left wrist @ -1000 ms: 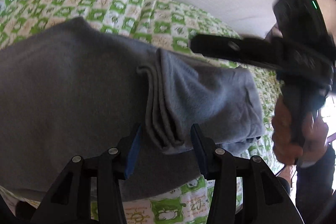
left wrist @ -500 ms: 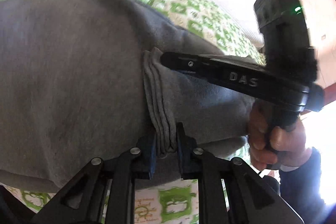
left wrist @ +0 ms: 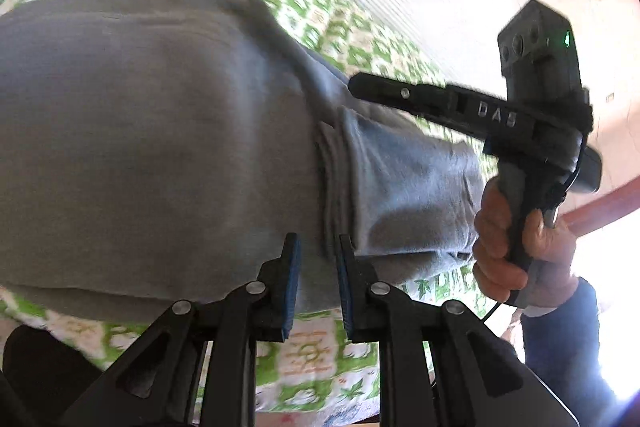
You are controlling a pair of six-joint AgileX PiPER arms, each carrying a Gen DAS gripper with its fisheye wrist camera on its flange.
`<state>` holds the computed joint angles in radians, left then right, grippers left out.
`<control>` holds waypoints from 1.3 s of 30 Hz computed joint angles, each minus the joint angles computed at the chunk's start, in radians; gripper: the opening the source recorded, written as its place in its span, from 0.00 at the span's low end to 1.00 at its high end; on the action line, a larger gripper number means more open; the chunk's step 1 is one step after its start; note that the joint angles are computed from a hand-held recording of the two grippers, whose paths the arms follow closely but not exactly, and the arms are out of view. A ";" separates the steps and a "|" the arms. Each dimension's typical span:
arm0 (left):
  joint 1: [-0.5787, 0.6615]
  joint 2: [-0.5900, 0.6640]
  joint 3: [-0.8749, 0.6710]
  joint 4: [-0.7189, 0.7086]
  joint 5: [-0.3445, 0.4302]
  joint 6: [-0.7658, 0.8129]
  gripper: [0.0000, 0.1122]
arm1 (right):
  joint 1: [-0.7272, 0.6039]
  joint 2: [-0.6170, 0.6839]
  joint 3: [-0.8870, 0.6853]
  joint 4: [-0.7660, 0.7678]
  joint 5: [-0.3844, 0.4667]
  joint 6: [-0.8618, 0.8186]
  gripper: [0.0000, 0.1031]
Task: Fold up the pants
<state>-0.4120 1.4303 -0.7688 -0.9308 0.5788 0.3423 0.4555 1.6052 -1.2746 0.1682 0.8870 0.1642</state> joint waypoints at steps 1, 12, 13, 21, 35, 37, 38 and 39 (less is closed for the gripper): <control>0.021 -0.016 0.009 0.003 0.007 0.006 0.16 | 0.013 0.014 -0.015 -0.005 0.000 0.009 0.07; 0.132 -0.085 0.071 0.134 0.065 0.050 0.21 | 0.111 0.280 -0.309 -0.235 0.031 0.215 0.48; 0.128 -0.061 0.067 0.144 0.067 0.037 0.21 | 0.113 0.297 -0.326 -0.239 0.026 0.215 0.48; 0.311 0.007 0.132 0.035 0.209 0.184 0.12 | 0.094 0.488 -0.504 -0.345 0.142 0.338 0.27; 0.850 -0.306 0.228 -0.002 0.400 0.299 0.37 | 0.221 0.551 -0.760 -0.208 0.183 0.216 0.44; 0.930 -0.304 0.232 0.000 0.424 0.314 0.37 | 0.244 0.607 -0.849 -0.185 0.222 0.198 0.45; 0.987 -0.291 0.230 -0.002 0.451 0.343 0.38 | 0.250 0.626 -0.883 -0.174 0.240 0.187 0.45; 1.034 -0.278 0.234 -0.007 0.469 0.366 0.38 | 0.259 0.664 -0.946 -0.164 0.271 0.176 0.45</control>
